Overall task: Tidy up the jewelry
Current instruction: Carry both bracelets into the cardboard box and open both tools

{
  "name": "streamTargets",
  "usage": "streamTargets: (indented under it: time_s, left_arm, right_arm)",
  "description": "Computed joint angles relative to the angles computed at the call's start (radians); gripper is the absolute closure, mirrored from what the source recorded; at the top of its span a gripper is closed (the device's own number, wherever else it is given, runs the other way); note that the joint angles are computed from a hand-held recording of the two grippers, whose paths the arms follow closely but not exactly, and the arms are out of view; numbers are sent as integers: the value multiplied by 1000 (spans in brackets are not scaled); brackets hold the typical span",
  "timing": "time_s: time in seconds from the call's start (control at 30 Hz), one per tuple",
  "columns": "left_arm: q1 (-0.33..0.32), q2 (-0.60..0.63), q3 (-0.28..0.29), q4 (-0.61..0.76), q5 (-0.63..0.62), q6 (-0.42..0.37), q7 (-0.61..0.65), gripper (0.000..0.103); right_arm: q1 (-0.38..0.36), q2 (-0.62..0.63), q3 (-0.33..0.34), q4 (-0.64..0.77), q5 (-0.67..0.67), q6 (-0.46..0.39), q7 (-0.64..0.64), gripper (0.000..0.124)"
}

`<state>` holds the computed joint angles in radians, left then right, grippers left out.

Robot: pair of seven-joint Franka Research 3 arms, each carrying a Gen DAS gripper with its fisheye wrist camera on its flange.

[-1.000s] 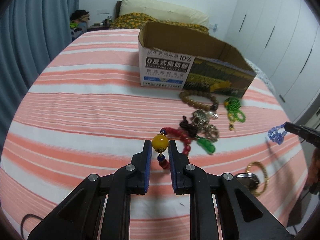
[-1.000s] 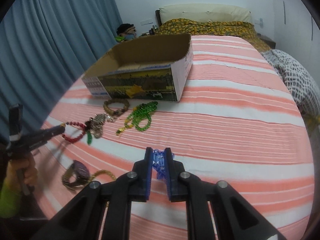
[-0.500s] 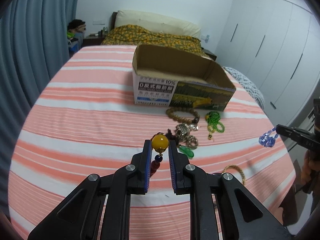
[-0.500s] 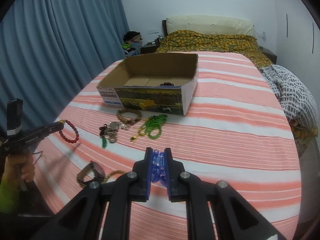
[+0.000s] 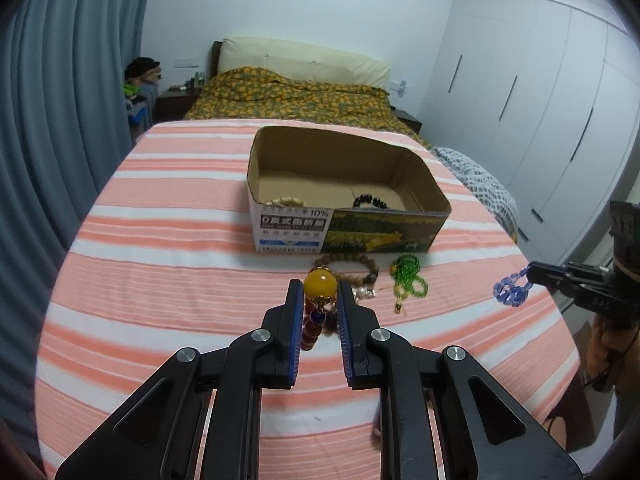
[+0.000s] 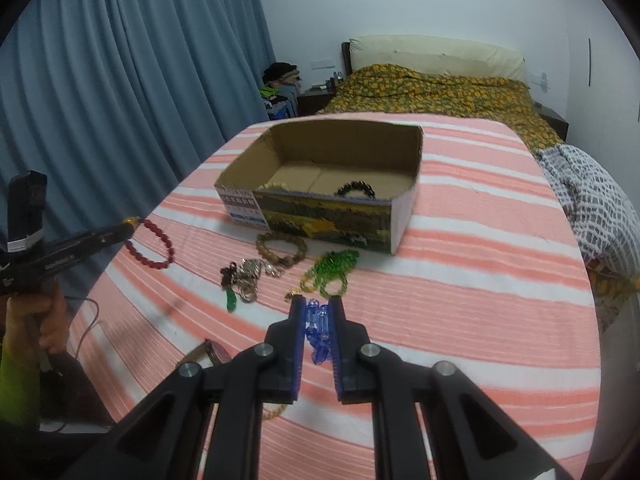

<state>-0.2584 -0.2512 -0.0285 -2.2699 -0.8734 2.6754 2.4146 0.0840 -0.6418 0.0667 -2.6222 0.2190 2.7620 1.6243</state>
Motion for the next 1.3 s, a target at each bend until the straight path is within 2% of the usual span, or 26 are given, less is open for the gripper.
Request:
streamTargets:
  time_s: [0.47,0.6,0.8,0.93,1.07,1.3]
  left_arm:
    - [28,63,-18,124,-15,-56,12,88]
    - [44,107,-34,209,-17,-84,11,88]
    - [82,221,-87,371,29,-111,-30,88]
    - [111,353,-134,527,109,-166,-119,88]
    - [122,470,-178,660,236,-178,-221,88]
    - [86,679,-203,883,506,-196,-414,88]
  right_arm:
    - [71,116,-52,121,62,2,-111,112]
    - [81,170,-68,193,88,3,-155,112]
    - [88,293,-98,364,136,-23,-226,112]
    - [69,417,-103,506,154,-60,-239,112]
    - [45,568,-94,666,139,-100,-210,112]
    - [17,833,-97,949,63,-207,-92,112]
